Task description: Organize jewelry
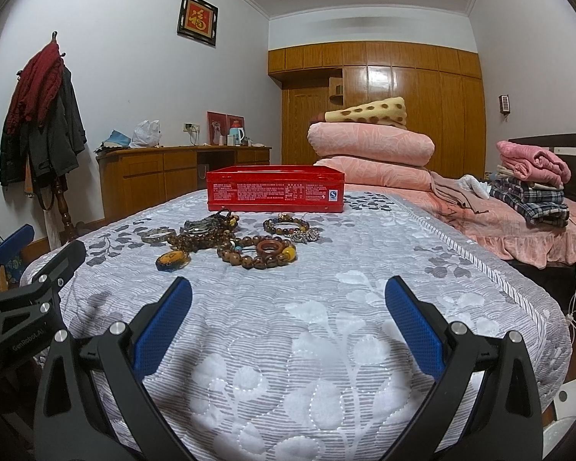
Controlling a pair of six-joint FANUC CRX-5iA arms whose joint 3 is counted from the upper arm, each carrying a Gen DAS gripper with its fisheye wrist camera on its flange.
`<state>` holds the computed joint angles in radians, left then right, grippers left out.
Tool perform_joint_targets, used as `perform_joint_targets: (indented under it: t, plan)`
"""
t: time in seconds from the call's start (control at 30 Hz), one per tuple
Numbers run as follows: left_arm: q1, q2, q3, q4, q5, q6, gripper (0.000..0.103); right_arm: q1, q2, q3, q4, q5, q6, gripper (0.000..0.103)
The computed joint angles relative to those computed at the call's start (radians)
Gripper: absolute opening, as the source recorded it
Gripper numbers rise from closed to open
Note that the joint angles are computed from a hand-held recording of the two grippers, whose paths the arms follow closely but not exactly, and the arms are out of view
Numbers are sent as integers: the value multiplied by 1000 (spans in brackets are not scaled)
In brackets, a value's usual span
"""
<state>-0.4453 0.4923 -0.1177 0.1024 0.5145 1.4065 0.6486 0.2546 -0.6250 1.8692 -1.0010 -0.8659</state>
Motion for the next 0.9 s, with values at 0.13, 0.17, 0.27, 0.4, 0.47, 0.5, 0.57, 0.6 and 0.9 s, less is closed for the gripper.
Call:
perform_joint_targets:
  t: [0.13, 0.17, 0.27, 0.4, 0.47, 0.5, 0.57, 0.6, 0.9]
  plan:
    - [0, 0, 0, 0, 0, 0, 97, 1, 0, 0, -1, 0, 0, 98]
    - [0, 0, 0, 0, 0, 0, 97, 1, 0, 0, -1, 0, 0, 98]
    - [0, 0, 0, 1, 1, 0, 97, 1, 0, 0, -1, 0, 1, 98]
    - [0, 0, 0, 0, 0, 0, 97, 1, 0, 0, -2, -1, 1, 98]
    - [0, 0, 0, 0, 1, 0, 97, 1, 0, 0, -2, -1, 1, 98]
    - [0, 0, 0, 0, 1, 0, 97, 1, 0, 0, -2, -1, 1, 98]
    - [0, 0, 0, -1, 0, 2, 97, 2, -1, 0, -3, 0, 2, 98]
    - [0, 0, 0, -1, 0, 1, 97, 1, 0, 0, -2, 0, 1, 98]
    - [8, -13, 8, 10, -61, -17, 97, -1, -2, 4, -11, 19, 14, 98]
